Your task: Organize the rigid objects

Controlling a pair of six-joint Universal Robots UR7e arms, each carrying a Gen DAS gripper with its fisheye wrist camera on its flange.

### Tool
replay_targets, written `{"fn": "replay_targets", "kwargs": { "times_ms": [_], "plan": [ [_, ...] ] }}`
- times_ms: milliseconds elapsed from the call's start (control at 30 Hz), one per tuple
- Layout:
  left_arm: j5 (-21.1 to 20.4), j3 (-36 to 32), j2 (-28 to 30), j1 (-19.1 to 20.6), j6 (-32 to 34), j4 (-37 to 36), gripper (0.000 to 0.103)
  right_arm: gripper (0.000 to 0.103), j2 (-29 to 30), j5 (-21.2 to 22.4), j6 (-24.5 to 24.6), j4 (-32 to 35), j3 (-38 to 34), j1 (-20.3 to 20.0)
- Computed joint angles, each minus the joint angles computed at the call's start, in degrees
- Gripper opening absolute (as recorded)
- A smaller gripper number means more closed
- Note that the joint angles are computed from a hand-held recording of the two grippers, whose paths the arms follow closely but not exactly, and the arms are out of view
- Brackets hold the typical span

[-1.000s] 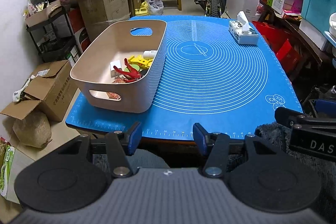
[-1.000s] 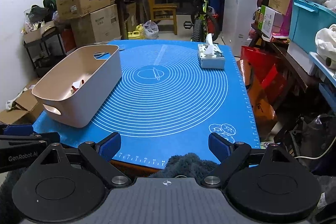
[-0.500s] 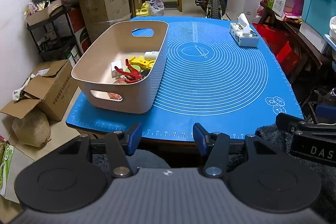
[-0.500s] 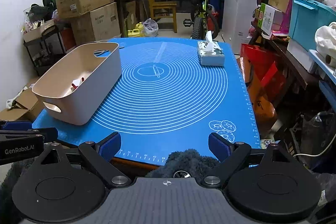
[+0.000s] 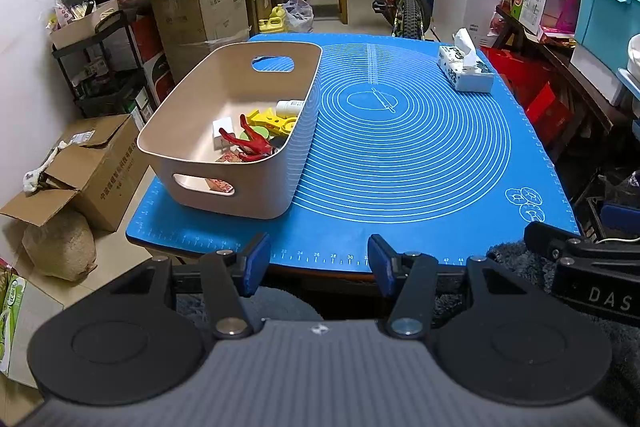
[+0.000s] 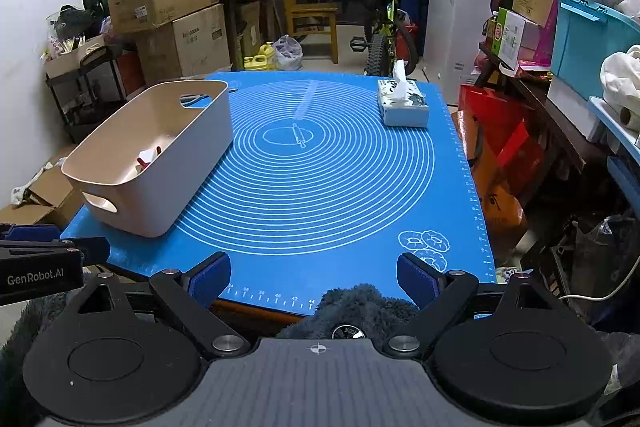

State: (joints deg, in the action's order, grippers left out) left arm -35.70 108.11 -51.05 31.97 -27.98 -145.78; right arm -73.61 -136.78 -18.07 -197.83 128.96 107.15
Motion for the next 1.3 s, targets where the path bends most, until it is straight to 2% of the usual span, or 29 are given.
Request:
{"fn": "replay_targets", "kwargs": {
  "times_ms": [1300],
  "plan": [
    [-0.03, -0.36, -0.37, -0.02, 0.42, 0.96, 0.057, 0.091, -0.86, 1.13, 0.25, 0.82, 0.34, -1.0]
  ]
}}
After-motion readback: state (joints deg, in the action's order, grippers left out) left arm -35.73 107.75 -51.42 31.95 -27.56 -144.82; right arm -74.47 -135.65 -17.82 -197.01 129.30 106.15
